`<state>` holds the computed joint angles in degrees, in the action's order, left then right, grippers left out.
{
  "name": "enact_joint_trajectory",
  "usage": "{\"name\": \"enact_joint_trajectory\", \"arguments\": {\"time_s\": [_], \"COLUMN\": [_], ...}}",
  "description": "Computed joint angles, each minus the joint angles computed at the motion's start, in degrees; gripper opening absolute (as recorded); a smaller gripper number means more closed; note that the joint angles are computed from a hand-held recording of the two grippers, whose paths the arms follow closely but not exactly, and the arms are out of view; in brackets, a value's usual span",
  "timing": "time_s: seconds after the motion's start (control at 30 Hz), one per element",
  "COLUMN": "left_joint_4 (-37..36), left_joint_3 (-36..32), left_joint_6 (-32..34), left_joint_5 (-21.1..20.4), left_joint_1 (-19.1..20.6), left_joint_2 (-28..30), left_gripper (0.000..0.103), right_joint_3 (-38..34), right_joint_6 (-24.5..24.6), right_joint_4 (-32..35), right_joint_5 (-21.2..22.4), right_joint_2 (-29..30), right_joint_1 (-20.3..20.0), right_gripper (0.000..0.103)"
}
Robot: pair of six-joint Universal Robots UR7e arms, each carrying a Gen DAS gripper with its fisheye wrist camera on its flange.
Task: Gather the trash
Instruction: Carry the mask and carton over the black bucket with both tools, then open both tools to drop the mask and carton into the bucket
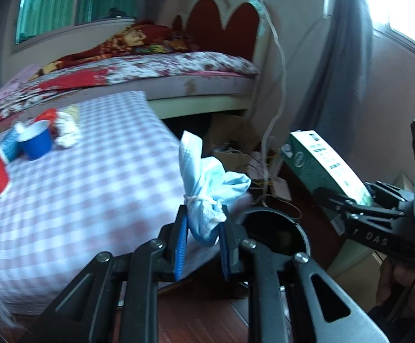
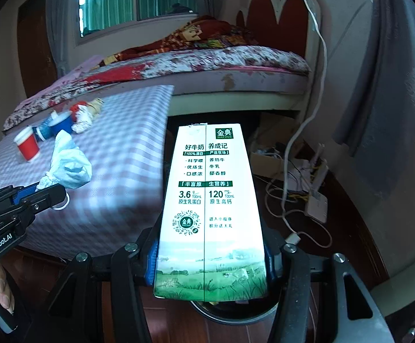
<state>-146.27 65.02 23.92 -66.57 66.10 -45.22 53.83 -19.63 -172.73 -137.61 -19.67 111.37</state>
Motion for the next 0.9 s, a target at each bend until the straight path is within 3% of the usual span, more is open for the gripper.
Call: {"name": "enact_joint_trajectory", "arguments": {"time_s": [0.4, 0.67, 0.9], "left_joint_4": [5.1, 8.4, 14.3], "left_joint_3": [3.7, 2.5, -3.3], "left_joint_6": [-0.9, -3.1, -6.4], "left_joint_5": [-4.2, -5.2, -5.3], "left_joint_1": [-2.2, -1.8, -0.1], "left_joint_2": [1.2, 4.0, 8.7], "left_gripper": [0.021, 0.021, 0.021], "right_joint_3": [14.3, 18.5, 19.1], "right_joint_6": [3.4, 3.0, 2.8], "right_joint_4": [-2.4, -1.3, 0.9], "right_joint_5": [-3.3, -2.2, -0.3], "right_joint_2": [-8.6, -10.3, -10.4], "right_joint_1": [-2.7, -4.9, -7.5], "right_gripper": [0.056, 0.056, 0.056]}}
